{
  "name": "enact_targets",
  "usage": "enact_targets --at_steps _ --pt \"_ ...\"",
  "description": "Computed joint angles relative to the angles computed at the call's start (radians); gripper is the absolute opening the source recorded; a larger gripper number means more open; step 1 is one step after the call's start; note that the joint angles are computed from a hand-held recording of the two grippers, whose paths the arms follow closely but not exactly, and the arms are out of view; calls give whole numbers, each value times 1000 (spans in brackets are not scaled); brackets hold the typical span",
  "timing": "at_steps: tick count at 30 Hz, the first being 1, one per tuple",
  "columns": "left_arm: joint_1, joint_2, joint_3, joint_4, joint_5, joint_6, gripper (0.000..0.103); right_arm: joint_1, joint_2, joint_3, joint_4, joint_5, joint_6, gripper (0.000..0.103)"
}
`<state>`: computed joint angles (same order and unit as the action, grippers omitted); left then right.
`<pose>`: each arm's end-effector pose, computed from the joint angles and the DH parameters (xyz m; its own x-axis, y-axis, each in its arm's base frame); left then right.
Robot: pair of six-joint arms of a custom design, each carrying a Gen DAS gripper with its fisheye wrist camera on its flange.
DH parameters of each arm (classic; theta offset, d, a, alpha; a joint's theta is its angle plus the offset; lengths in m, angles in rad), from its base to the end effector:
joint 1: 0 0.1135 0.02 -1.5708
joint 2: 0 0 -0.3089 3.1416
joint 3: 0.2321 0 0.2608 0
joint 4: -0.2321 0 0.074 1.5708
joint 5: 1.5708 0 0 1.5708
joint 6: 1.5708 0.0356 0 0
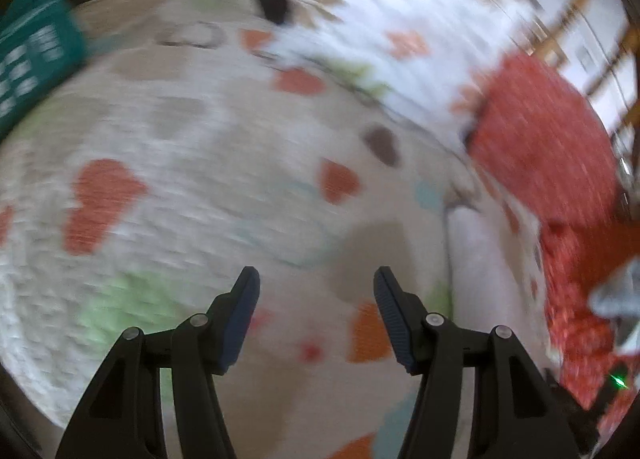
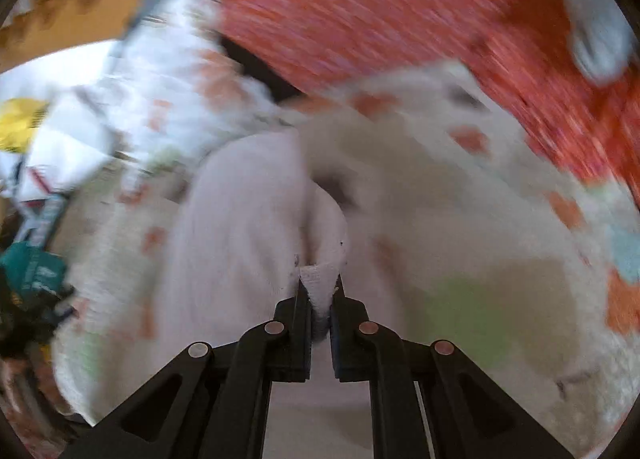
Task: Fold small clothes
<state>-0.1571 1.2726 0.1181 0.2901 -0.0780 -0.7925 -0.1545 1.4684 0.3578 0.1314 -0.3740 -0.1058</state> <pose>0.1563 -0.0220 0.1176 -0.6030 -0.6233 -0.4979 -0.4606 0.7816 -0.4206 0.2141 -0.0202 0.1311 -0.8094 0.0266 -0.5866 -0.1443 0.9593 0.2427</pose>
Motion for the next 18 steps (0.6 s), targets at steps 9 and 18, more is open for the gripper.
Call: enact_targets --at_steps 9,18 --pt "-427 397 200 150 -67 -106 59 -121 162 33 -33 -63 -144 9" --pt "-527 594 357 37 -2 -102 59 -152 273 53 5 -58 -161 11"
